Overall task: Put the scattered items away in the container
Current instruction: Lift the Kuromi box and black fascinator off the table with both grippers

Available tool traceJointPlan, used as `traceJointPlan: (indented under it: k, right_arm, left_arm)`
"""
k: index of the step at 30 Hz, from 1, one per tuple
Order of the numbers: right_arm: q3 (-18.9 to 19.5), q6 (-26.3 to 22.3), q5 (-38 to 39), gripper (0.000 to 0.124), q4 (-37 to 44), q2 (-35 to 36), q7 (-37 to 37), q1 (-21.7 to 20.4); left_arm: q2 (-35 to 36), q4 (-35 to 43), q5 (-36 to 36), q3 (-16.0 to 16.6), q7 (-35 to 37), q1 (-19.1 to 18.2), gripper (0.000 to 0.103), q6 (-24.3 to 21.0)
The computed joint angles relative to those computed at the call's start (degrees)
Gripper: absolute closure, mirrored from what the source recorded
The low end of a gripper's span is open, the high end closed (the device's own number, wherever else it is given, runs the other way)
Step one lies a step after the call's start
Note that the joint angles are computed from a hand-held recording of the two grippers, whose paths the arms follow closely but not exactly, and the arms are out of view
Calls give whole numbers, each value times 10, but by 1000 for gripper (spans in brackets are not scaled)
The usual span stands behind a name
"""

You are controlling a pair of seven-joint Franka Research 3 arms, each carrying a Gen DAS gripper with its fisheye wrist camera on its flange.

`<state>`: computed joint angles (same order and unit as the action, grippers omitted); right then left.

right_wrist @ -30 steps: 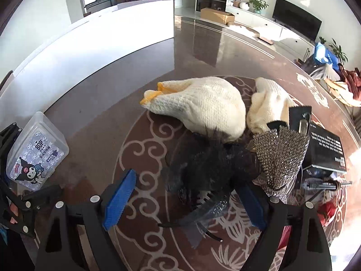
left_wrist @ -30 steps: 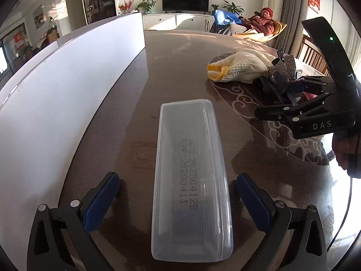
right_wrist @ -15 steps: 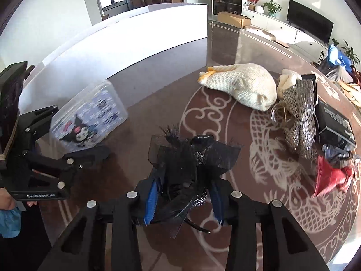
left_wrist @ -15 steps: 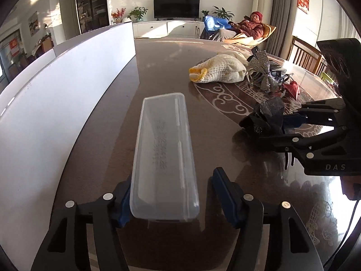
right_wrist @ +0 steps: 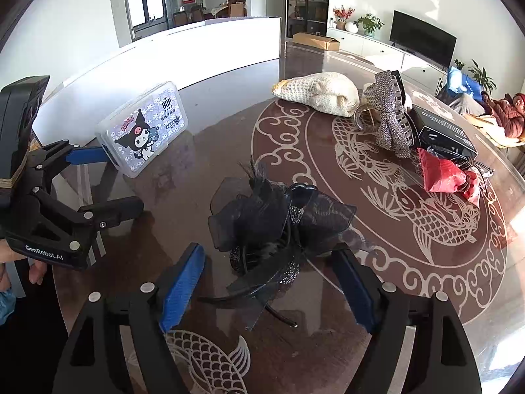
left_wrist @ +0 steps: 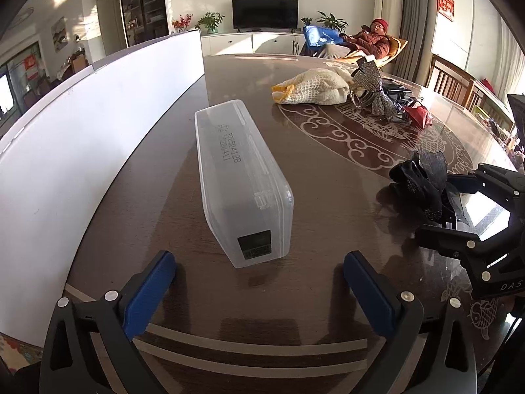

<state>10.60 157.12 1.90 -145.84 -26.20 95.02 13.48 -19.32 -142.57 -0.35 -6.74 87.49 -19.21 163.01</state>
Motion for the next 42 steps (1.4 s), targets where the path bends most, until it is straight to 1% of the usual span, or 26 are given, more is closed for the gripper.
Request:
traceJointPlan:
  k: [20, 24, 28, 30, 32, 36, 38, 42]
  right_arm:
    - [-3, 2, 1, 42, 4, 6, -4, 0]
    - [-5, 1, 2, 42, 3, 5, -6, 1]
    - [-4, 2, 3, 42, 4, 7, -6, 0]
    - [-4, 2, 3, 42, 4, 7, -6, 0]
    - [-4, 2, 3, 42, 5, 7, -6, 0]
    - [-4, 1, 4, 42, 4, 5, -7, 1]
    - [-4, 0, 4, 41, 4, 5, -7, 1]
    - [-12, -1, 10, 39, 7, 10, -21, 8]
  left_arm:
    - [2, 0, 4, -2, -7, 1, 0, 3]
    - [4, 8, -2, 0, -3, -1, 0, -13]
    - [2, 10, 7, -11, -21, 10, 0, -22]
    - [4, 17, 3, -6, -13, 5, 0, -36]
    - [12, 37, -5, -1, 2, 2, 0, -70]
    - [37, 81, -12, -6, 8, 17, 0, -125]
    - [53, 103, -18, -10, 9, 24, 0, -142]
    - [90, 152, 3, -26, -4, 44, 0, -174]
